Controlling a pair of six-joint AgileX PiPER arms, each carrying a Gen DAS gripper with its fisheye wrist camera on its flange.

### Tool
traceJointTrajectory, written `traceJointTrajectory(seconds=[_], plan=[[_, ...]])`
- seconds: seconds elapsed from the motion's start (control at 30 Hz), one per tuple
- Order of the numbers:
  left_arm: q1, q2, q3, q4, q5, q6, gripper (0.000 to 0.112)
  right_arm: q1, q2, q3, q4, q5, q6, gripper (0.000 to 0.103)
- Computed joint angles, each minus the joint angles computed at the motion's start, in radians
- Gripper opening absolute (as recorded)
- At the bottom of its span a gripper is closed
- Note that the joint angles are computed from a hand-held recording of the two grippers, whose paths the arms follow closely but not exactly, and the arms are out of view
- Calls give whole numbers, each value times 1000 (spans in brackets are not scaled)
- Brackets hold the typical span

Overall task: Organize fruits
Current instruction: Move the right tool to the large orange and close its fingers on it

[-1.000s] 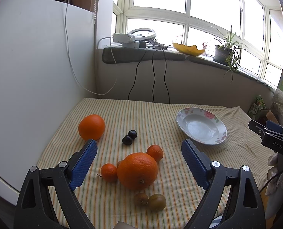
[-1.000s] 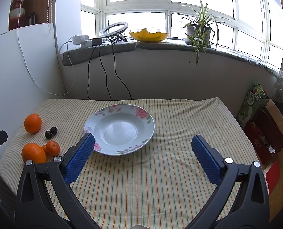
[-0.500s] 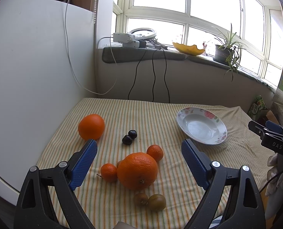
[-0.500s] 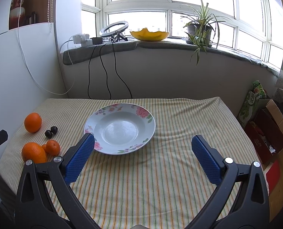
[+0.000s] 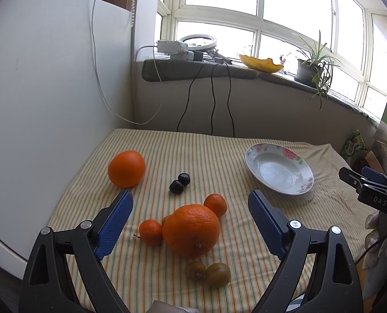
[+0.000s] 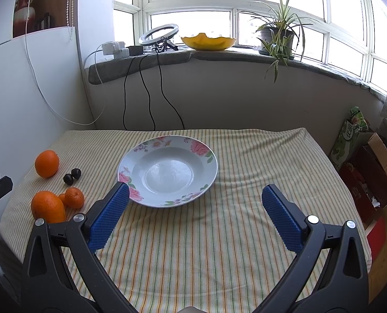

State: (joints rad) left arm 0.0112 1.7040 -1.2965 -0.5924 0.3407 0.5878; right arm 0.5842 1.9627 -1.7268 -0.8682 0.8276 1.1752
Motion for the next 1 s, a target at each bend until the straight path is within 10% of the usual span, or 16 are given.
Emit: traceJointTrajectory(seconds=[0.63, 1.0], plan=[[117, 54, 41, -175, 156, 162, 86, -74, 113, -105, 662, -243, -583, 103], [137, 122, -1, -266, 281, 205, 77, -86, 348, -488, 1071, -49, -932, 96]])
